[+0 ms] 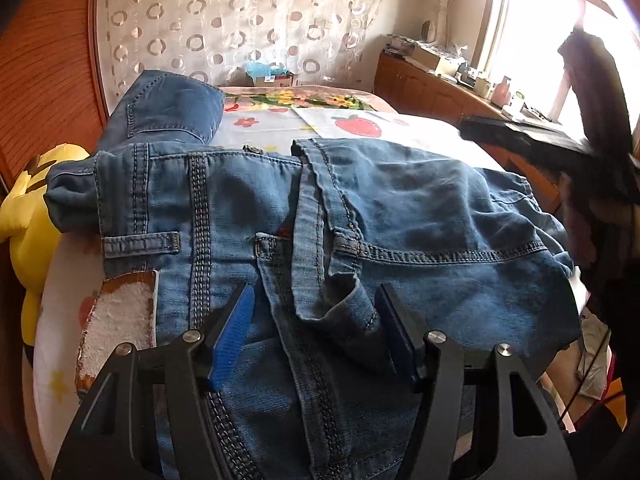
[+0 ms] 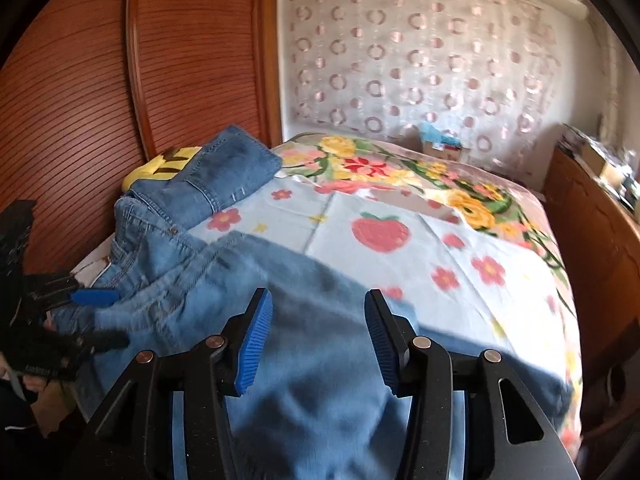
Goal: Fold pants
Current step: 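Close left gripper on the waistband while right gripper grasps the jeans leg, then lift the held jeans with both grippers and fold them over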
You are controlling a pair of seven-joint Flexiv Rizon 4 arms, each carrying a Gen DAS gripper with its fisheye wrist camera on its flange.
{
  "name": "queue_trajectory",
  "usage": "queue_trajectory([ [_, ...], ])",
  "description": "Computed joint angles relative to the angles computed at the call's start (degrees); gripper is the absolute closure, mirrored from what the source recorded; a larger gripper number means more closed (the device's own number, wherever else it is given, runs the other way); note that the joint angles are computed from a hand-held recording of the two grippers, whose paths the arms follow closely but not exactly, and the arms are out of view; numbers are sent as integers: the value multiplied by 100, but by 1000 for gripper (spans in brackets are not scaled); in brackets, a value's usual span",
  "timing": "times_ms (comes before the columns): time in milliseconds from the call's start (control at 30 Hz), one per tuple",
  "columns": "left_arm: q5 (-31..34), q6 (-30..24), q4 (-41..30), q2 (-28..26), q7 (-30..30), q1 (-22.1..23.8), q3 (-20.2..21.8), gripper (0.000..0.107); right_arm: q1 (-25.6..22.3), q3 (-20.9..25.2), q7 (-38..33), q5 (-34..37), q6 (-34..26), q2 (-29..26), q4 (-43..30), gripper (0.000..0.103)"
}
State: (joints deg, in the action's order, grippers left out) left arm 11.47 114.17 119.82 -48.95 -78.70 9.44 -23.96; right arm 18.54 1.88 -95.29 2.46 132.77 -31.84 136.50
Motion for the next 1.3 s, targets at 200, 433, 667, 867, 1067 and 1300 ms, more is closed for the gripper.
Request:
queue_trajectory([
  [200, -40, 69, -7, 11, -17, -147, 142, 43, -6, -93, 129, -570, -1143, -302, -1002, 51],
  [433, 111, 134, 68, -13, -43, 29, 16, 56, -848, 586, 656, -1591, -2050, -511, -1435, 51],
  [667, 372, 231, 92, -146, -122, 322, -287, 74, -609, 406, 593, -1582, -1255, -381, -1116, 102],
  [867, 568, 535, 268, -13, -185, 316, -239, 85, -222, 290, 398, -995, -297, 40, -584, 102],
  [1067, 917, 1069, 551, 220, -453, 408, -172, 88, 239, 266, -112, -446, 145, 336, -288, 102],
  [1300, 1034, 653, 568, 365, -649, 451, -32, 83, 391, 218, -429, -249, 604, 94, -155, 102],
])
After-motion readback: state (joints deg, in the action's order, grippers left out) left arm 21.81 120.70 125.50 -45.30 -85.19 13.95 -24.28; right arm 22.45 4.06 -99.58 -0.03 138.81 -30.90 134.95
